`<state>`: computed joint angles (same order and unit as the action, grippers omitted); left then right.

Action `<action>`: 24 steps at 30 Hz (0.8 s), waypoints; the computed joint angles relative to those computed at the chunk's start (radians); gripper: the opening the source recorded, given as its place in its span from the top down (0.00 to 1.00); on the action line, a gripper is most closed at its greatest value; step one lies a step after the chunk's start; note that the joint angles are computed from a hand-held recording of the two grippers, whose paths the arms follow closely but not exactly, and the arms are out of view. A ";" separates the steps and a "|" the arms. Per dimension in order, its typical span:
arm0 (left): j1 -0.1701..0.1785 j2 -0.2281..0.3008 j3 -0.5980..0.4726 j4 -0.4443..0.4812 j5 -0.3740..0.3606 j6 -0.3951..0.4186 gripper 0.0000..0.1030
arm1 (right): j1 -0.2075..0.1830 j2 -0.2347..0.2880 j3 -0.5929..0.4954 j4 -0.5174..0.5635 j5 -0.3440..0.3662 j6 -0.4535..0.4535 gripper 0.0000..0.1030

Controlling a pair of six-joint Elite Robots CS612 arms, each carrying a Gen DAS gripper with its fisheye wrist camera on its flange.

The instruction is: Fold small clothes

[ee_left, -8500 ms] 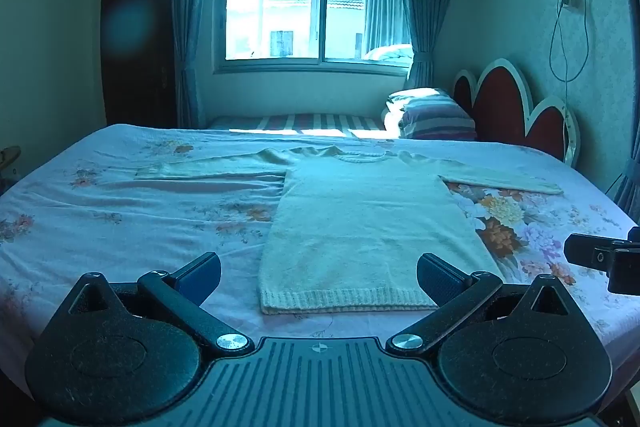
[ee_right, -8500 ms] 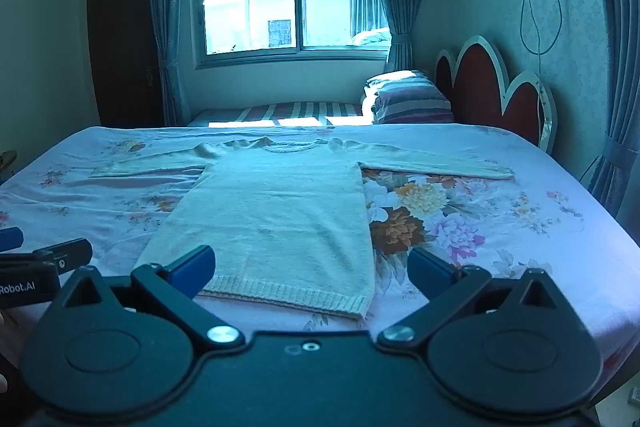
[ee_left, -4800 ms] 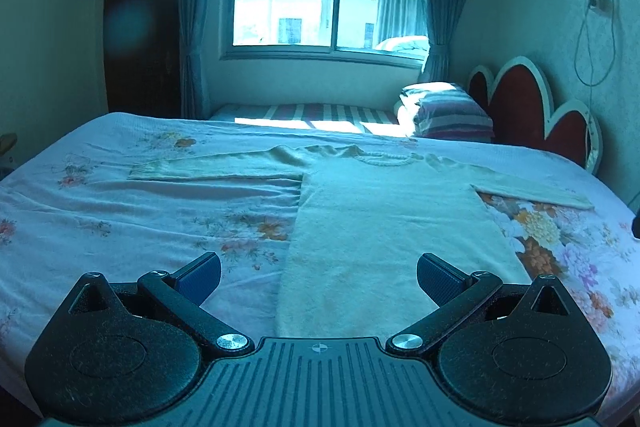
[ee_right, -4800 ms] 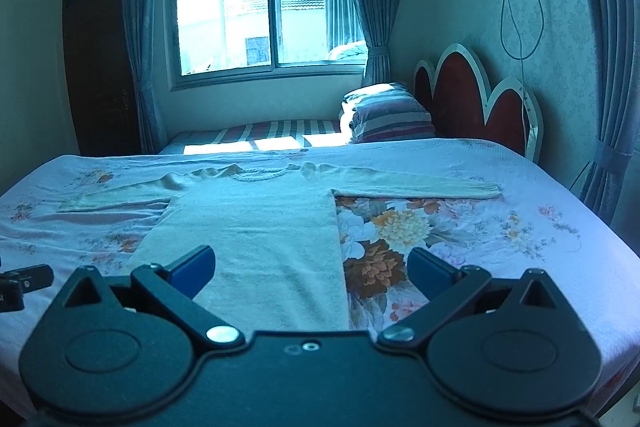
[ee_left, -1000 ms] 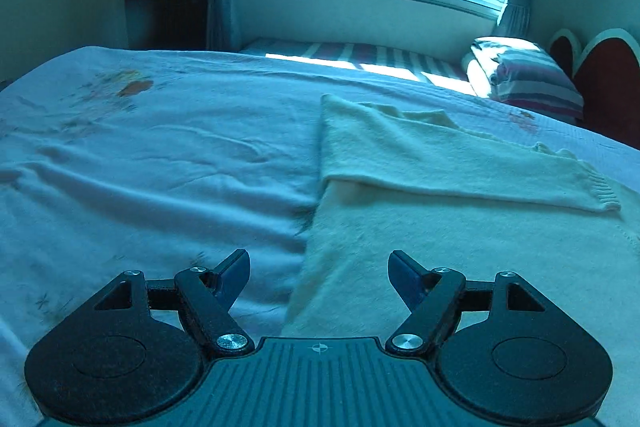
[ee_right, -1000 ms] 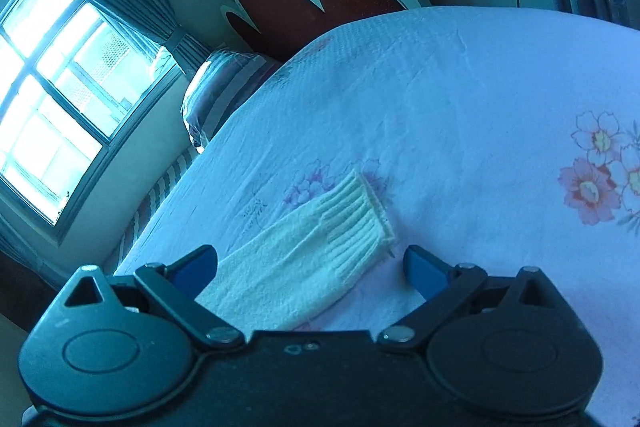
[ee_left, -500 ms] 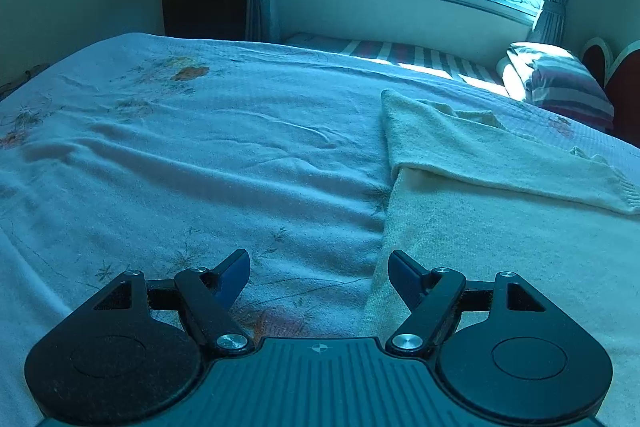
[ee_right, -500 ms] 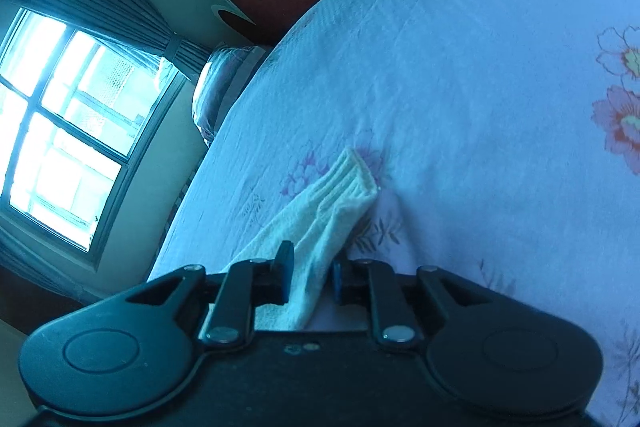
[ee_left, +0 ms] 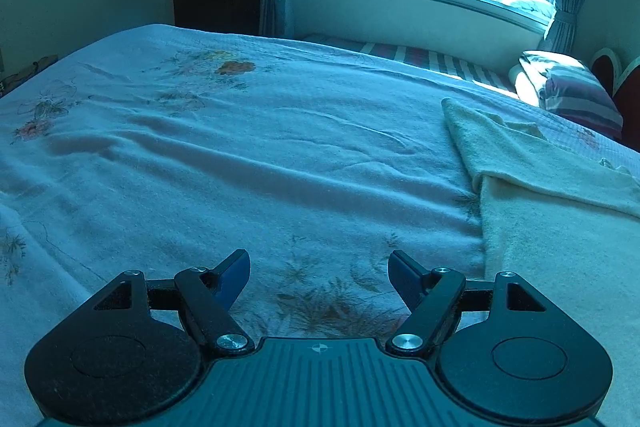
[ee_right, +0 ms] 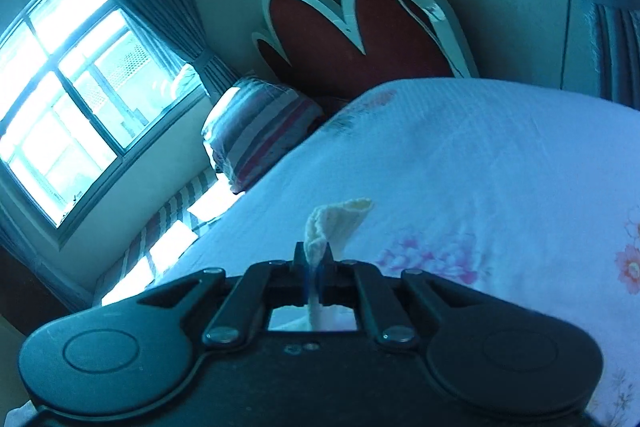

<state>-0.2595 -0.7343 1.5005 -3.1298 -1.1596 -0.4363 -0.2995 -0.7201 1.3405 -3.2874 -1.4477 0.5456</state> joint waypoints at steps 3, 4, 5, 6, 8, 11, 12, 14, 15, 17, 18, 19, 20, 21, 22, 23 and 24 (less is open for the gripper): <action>0.035 -0.002 0.013 -0.041 -0.049 0.022 0.26 | 0.054 0.004 -0.058 0.007 0.001 -0.062 0.95; 0.046 -0.005 0.017 -0.048 -0.061 0.025 0.26 | 0.074 0.008 -0.079 0.013 0.005 -0.080 0.95; 0.056 -0.008 0.022 -0.057 -0.070 0.029 0.26 | 0.099 0.015 -0.108 0.026 0.021 -0.098 0.95; 0.069 -0.011 0.030 -0.070 -0.074 0.034 0.26 | 0.119 0.023 -0.131 0.035 0.034 -0.112 0.95; 0.091 -0.022 0.046 -0.078 -0.072 0.043 0.26 | 0.167 0.052 -0.197 0.067 0.063 -0.146 0.95; 0.123 -0.042 0.084 -0.098 -0.059 0.050 0.26 | 0.246 0.116 -0.312 0.142 0.115 -0.193 0.95; 0.134 -0.050 0.099 -0.102 -0.056 0.049 0.26 | 0.266 0.136 -0.345 0.171 0.128 -0.202 0.95; 0.156 -0.066 0.129 -0.099 -0.050 0.049 0.26 | 0.310 0.190 -0.427 0.251 0.160 -0.235 0.95; 0.165 -0.073 0.144 -0.094 -0.042 0.046 0.26 | 0.330 0.218 -0.467 0.295 0.174 -0.259 0.95; 0.183 -0.088 0.173 -0.079 -0.040 0.034 0.26 | 0.361 0.268 -0.539 0.404 0.187 -0.308 0.95; 0.190 -0.096 0.187 -0.073 -0.035 0.024 0.26 | 0.378 0.293 -0.576 0.469 0.177 -0.344 0.95; 0.197 -0.102 0.200 -0.069 -0.034 0.014 0.26 | 0.389 0.310 -0.599 0.518 0.170 -0.361 0.95; 0.204 -0.107 0.211 -0.068 -0.035 0.007 0.26 | 0.402 0.325 -0.617 0.563 0.165 -0.367 0.95; 0.209 -0.111 0.221 -0.068 -0.034 0.001 0.26 | 0.407 0.332 -0.624 0.587 0.153 -0.378 0.94; 0.213 -0.114 0.228 -0.067 -0.031 -0.005 0.26 | 0.417 0.336 -0.627 0.596 0.138 -0.377 0.94; 0.217 -0.117 0.235 -0.068 -0.033 -0.008 0.26 | 0.422 0.327 -0.600 0.565 0.138 -0.364 0.94; 0.220 -0.116 0.237 -0.069 -0.036 -0.010 0.26 | 0.423 0.323 -0.588 0.546 0.139 -0.361 0.94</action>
<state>-0.0395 -0.8506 1.7372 -3.1988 -1.1957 -0.4465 0.1234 -0.3971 0.7527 -2.7416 -1.3091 0.1850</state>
